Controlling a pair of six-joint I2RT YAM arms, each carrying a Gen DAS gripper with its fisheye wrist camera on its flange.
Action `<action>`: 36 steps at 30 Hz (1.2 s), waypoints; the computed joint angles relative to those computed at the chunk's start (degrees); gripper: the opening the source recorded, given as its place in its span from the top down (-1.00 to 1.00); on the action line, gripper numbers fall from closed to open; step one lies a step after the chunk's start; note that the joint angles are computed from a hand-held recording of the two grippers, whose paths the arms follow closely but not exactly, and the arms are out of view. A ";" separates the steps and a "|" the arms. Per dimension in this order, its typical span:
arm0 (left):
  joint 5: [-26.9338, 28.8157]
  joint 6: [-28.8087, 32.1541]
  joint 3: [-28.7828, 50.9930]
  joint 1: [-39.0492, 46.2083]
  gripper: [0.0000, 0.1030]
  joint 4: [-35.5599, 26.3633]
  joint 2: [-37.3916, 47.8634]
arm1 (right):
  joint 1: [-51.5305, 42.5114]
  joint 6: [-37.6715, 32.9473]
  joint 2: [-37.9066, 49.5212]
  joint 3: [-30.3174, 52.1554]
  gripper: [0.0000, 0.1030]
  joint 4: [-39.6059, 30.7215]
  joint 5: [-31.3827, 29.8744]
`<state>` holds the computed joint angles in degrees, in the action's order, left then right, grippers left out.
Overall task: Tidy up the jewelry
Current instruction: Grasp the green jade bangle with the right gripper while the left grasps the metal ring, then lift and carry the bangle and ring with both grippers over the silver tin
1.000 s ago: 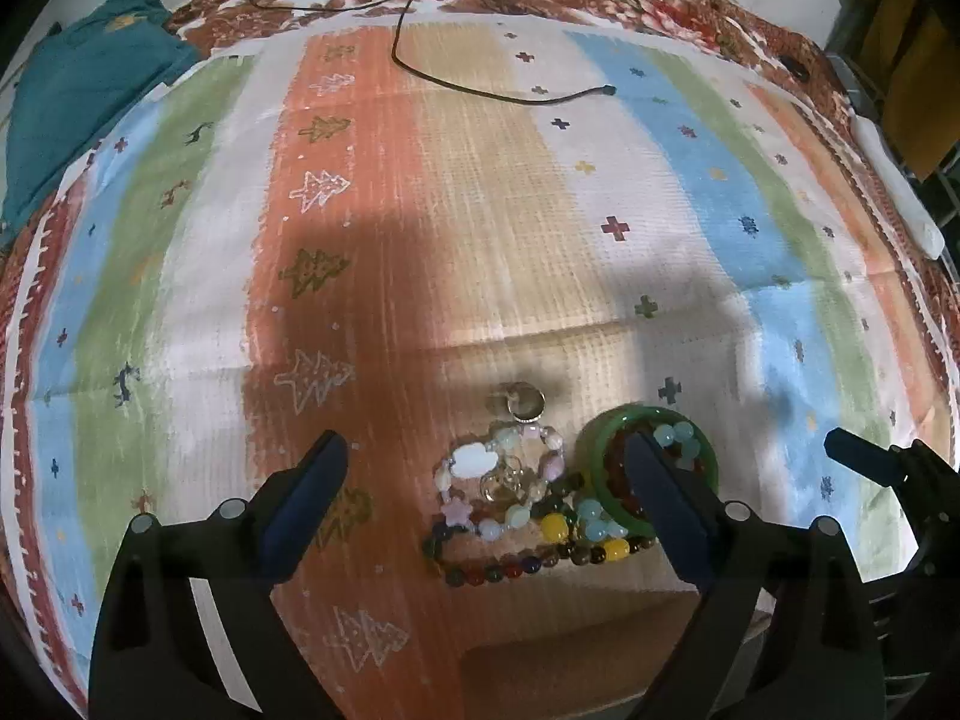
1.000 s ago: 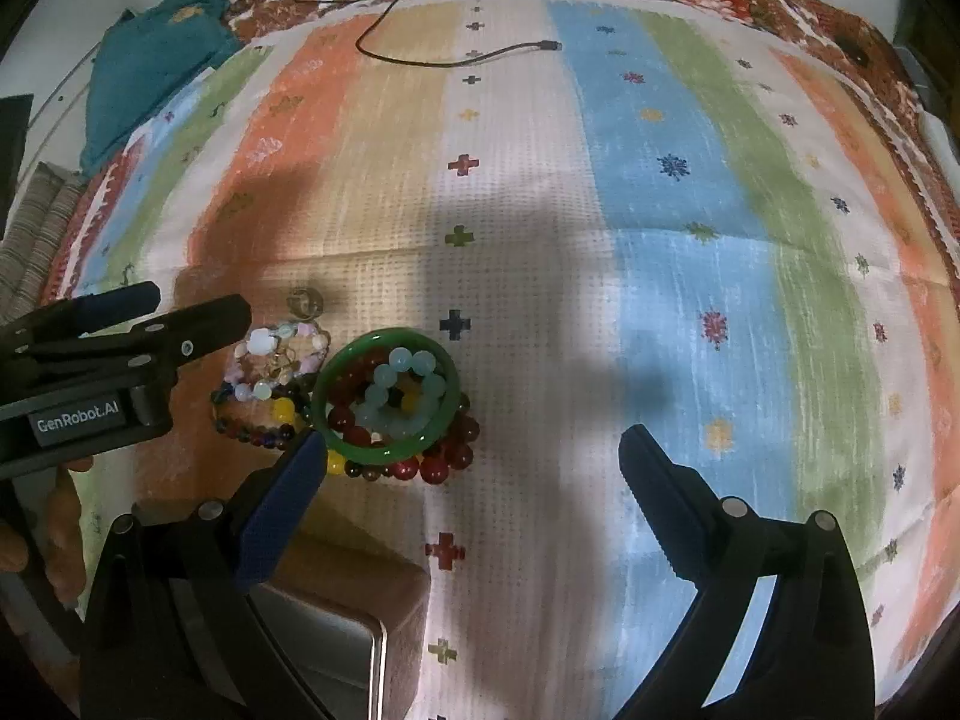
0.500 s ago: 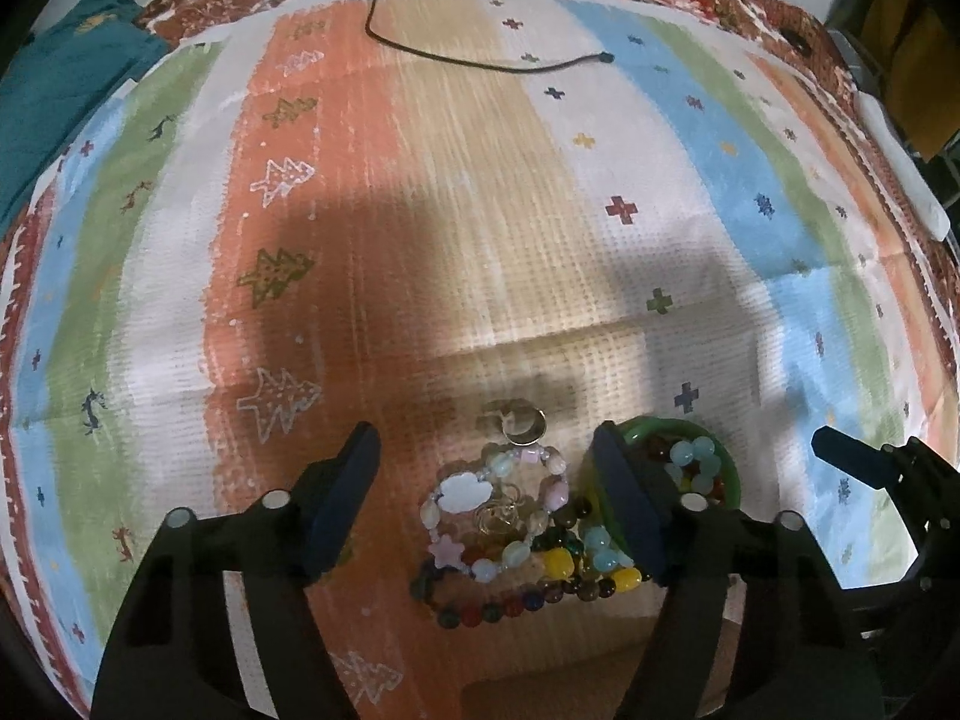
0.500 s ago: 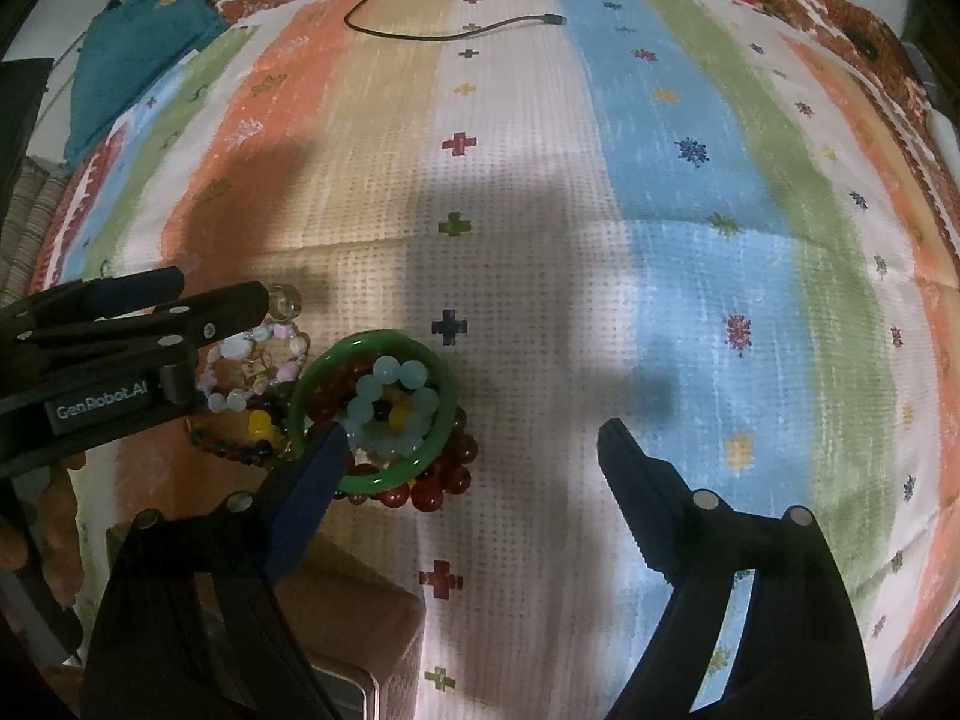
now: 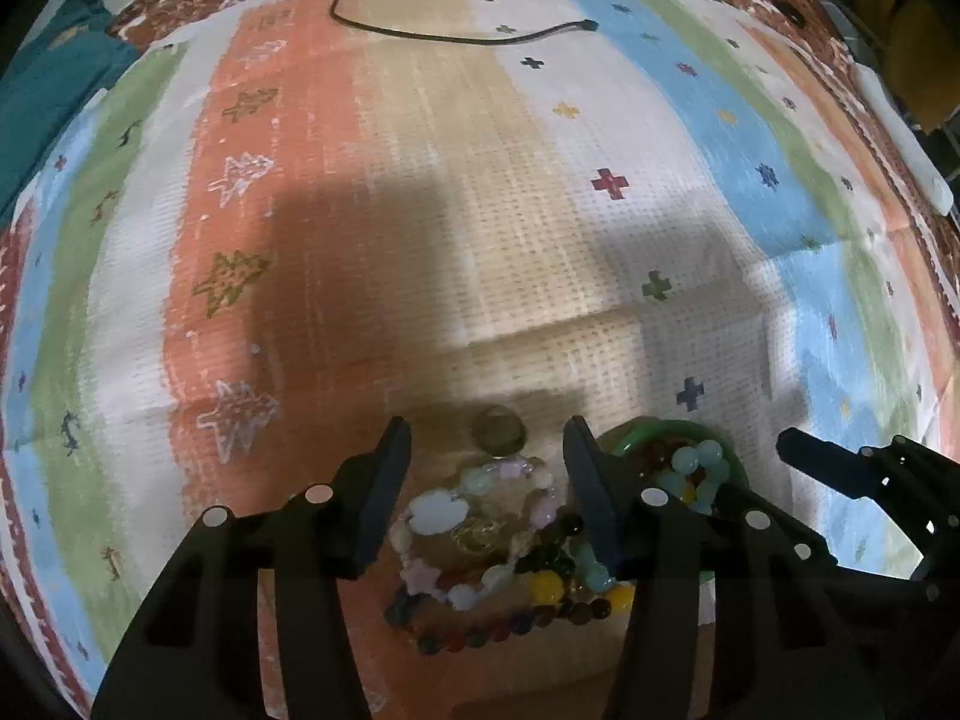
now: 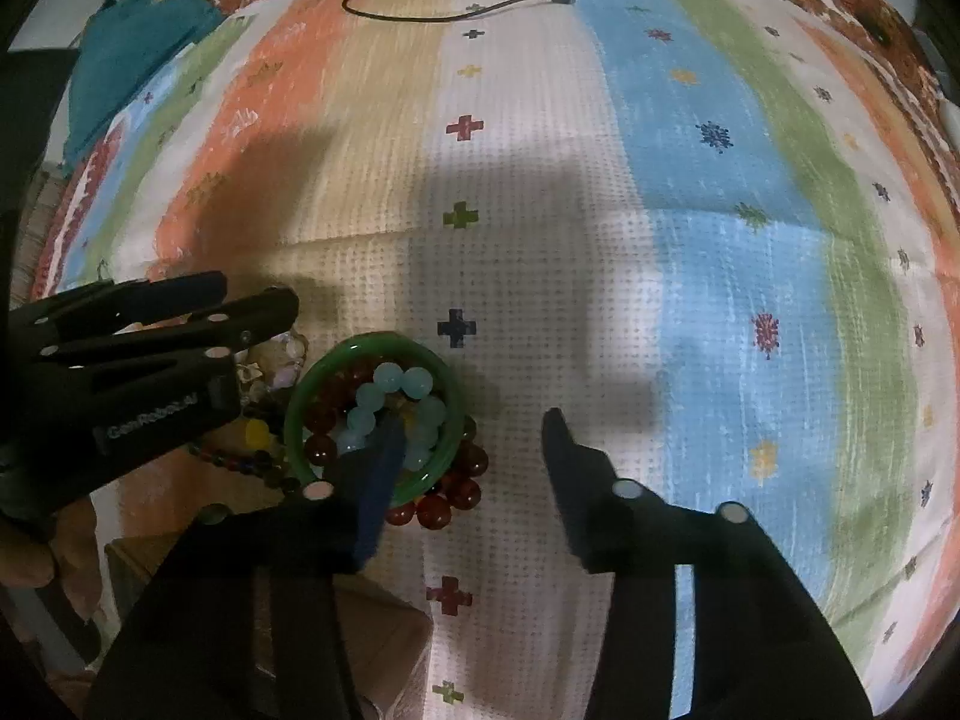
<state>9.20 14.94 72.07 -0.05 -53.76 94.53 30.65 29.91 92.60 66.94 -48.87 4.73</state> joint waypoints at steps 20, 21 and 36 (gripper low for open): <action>-2.86 0.29 -1.18 -0.95 0.62 3.10 1.69 | 0.29 -1.01 2.75 1.19 0.64 2.07 -2.18; -2.80 0.58 -1.37 -0.60 0.63 3.09 1.46 | 0.34 -1.02 2.91 1.27 0.64 2.16 -2.13; -2.04 1.56 -4.64 0.70 0.63 3.20 -4.43 | 0.78 -0.99 -0.06 1.09 0.83 1.17 -1.22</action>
<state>7.16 16.50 67.43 0.65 -50.56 90.10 31.43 28.92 92.54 68.03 -47.70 3.51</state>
